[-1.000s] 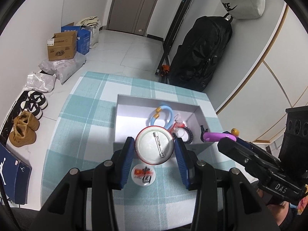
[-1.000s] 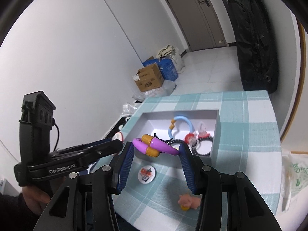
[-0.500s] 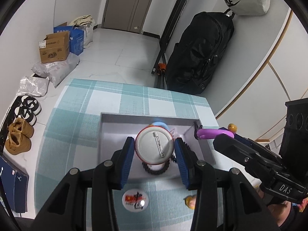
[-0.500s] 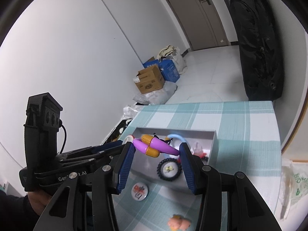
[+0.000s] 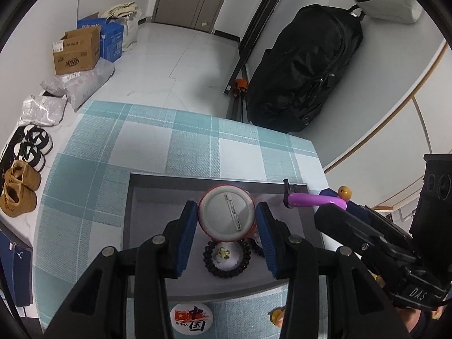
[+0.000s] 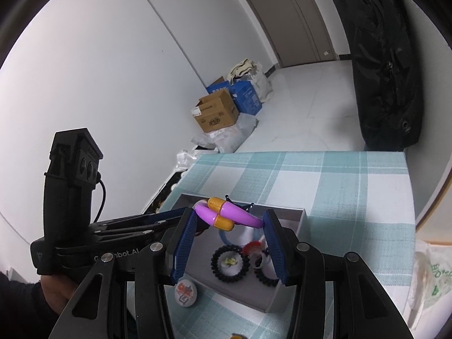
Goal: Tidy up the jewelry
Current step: 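Carry the badge with the left tool and purple ring with the right tool over the box, then open both tools to drop the badge and purple ring into the box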
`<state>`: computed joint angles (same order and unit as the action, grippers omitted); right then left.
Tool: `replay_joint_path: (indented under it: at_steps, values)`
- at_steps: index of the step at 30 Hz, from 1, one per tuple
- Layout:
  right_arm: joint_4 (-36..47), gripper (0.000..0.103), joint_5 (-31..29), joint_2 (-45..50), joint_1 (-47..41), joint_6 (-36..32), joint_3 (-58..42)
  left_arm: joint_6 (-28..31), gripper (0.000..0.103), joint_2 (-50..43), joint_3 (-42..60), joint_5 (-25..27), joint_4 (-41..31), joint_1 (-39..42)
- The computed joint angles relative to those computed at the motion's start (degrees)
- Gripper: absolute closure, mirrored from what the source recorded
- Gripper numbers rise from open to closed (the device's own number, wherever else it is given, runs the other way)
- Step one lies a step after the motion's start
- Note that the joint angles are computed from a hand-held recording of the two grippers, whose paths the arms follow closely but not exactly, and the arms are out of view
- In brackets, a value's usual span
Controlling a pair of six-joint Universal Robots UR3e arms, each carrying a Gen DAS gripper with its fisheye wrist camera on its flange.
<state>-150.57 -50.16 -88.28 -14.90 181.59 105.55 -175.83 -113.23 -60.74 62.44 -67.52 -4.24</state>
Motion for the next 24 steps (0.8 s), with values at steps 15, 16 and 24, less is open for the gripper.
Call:
replay_joint_path:
  at_steps: [15, 16, 24]
  values:
    - [2.26, 0.056, -1.83, 2.87, 1.00, -1.41, -1.89, 0.36, 0.066, -2.82, 3.76, 5.05, -0.57, -2.91]
    - [2.64, 0.056, -1.90, 3.11, 1.06, -1.31, -2.17, 0.20, 0.066, -2.67, 3.48, 6.23, 0.15, -3.13]
    - [1.40, 0.048, 1.46, 1.15, -1.49, 0.52, 0.33, -1.24, 0.048, -2.74, 3.33, 1.05, -2.25, -0.20]
